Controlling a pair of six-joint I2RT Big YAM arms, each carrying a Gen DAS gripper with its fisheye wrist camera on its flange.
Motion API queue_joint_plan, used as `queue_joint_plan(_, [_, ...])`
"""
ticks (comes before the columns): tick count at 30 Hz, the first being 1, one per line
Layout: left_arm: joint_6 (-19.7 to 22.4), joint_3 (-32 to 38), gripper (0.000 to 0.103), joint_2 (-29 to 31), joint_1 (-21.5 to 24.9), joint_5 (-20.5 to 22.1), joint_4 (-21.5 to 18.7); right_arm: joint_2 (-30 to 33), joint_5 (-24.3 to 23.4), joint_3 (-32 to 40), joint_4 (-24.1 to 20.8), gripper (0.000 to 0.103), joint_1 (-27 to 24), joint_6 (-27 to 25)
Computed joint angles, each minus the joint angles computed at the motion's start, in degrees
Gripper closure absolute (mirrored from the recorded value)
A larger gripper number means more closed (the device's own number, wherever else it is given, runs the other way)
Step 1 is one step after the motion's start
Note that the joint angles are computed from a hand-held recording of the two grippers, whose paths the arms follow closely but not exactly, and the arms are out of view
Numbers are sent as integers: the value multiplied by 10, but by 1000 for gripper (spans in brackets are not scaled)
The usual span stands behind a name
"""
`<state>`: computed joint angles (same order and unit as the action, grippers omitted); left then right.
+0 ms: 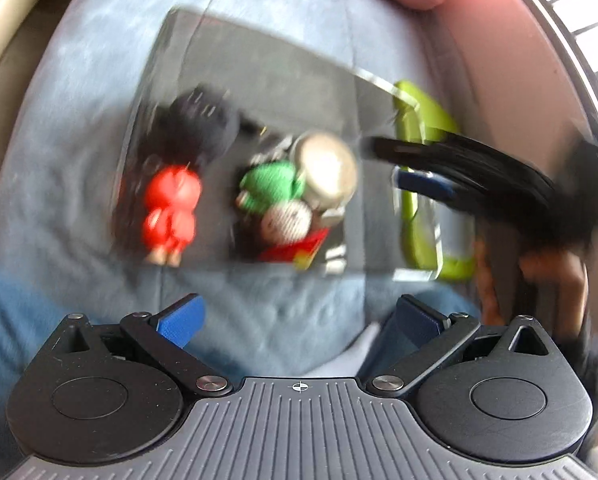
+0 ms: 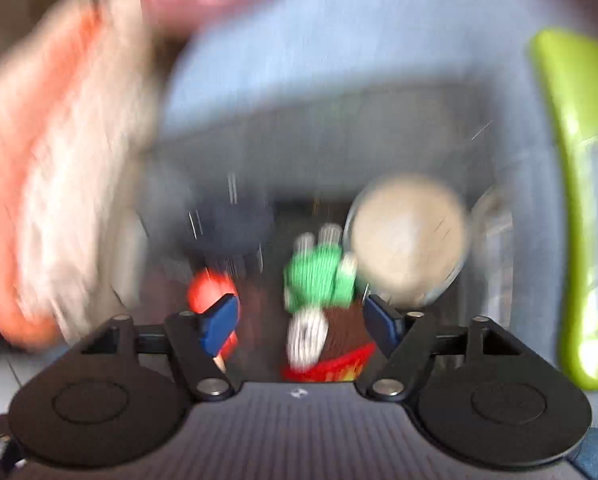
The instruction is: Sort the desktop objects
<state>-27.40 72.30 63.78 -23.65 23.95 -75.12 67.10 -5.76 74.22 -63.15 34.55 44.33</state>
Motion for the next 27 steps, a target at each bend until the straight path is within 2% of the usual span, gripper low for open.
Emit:
queue_joint_plan(2, [8, 25, 0, 36, -2, -7, 6, -77, 74, -54, 85, 16, 5, 55])
queue_joint_plan(4, [30, 66, 0, 87, -16, -63, -16, -159, 175, -130, 171, 13, 35, 100])
queue_joint_plan(6, [71, 110, 0, 143, -32, -124, -57, -212, 224, -192, 226, 13, 64, 125])
queue_joint_plan(8, [108, 145, 0, 194, -45, -171, -98, -260, 230, -233, 242, 13, 80, 148])
queue_joint_plan(10, [122, 160, 0, 231, -50, -190, -127, -292, 228, -259, 243, 13, 81, 166])
queue_joint_plan(15, [124, 153, 0, 246, -68, -233, -123, -311, 229, -302, 276, 12, 63, 212])
queue_joint_plan(16, [123, 151, 0, 246, -70, -231, -120, -313, 242, -308, 277, 12, 62, 228])
queue_joint_plan(17, [125, 147, 0, 246, -66, -205, -113, -317, 263, -314, 274, 12, 66, 248])
queue_joint_plan(19, [114, 138, 0, 253, -49, -119, -114, -326, 285, -333, 271, 11, 46, 276])
queue_joint_plan(21, [96, 121, 0, 251, -37, -74, -101, -336, 297, -338, 245, 9, 29, 302])
queue_joint_plan(23, [80, 102, 0, 247, -27, -37, -84, -355, 301, -340, 198, 9, 16, 335])
queue_joint_plan(27, [42, 66, 0, 191, -7, 1, -32, -375, 284, -353, 116, 9, -37, 396])
